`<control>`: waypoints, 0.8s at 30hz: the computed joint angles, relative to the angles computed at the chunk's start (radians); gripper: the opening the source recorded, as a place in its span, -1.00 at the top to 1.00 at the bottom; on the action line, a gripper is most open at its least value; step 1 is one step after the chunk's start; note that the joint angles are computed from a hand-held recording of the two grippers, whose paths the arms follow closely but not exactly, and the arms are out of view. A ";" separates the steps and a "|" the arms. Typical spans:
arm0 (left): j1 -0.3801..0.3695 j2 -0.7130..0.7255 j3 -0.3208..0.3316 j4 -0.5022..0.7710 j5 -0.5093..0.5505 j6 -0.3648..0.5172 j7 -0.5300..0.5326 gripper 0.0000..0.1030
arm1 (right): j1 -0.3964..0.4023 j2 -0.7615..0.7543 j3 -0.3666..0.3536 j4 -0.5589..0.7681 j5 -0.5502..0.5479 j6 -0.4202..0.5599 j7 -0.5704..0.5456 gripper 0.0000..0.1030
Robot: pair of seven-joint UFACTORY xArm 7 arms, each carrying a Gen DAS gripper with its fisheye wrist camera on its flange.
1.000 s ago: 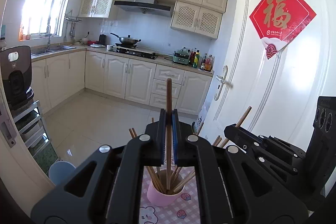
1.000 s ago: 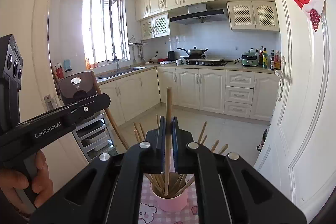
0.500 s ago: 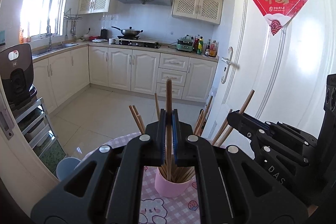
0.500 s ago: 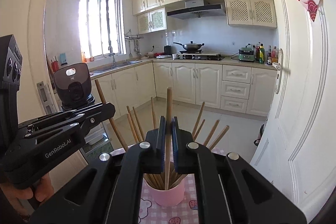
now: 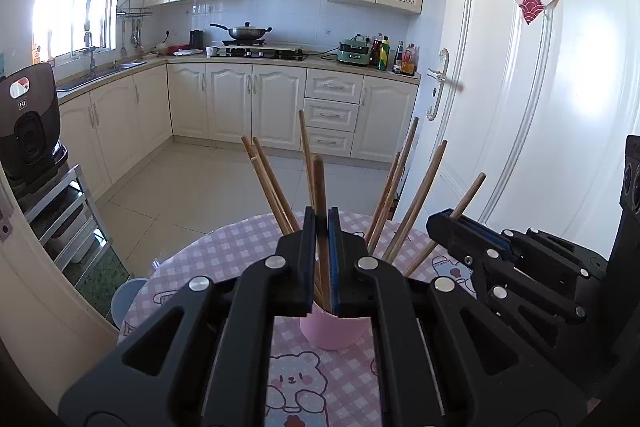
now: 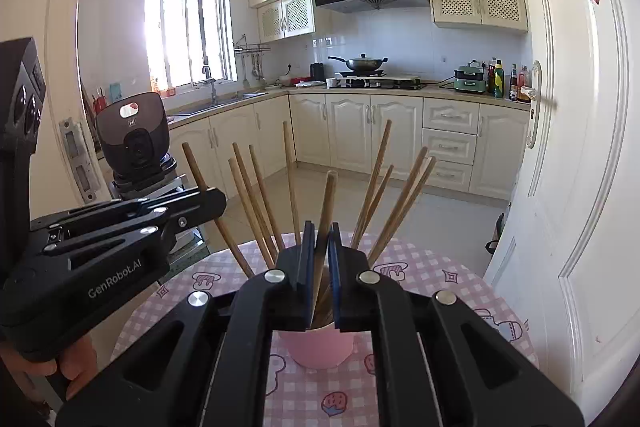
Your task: Organize utensils
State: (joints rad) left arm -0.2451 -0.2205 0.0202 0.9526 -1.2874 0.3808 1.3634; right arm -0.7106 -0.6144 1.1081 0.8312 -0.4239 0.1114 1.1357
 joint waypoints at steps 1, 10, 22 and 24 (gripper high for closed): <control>-0.003 -0.003 0.000 -0.004 -0.012 -0.008 0.021 0.88 | -0.005 -0.003 0.009 -0.002 0.001 -0.002 0.005 0.89; 0.004 -0.020 0.007 -0.017 0.024 0.019 -0.008 0.87 | 0.004 -0.034 0.010 -0.030 0.027 -0.015 0.022 0.87; -0.031 -0.135 0.051 -0.125 0.012 -0.037 0.032 0.22 | 0.092 -0.159 -0.037 -0.101 0.075 -0.024 0.073 0.57; -0.045 -0.167 0.063 -0.153 -0.032 -0.078 0.083 -0.04 | 0.117 -0.192 -0.042 -0.107 0.080 0.012 0.081 0.41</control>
State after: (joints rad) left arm -0.2900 -0.3878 0.0829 0.7991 -1.3191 0.3033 1.4461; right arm -0.5937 -0.8064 1.0661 0.7244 -0.3438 0.1239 1.2172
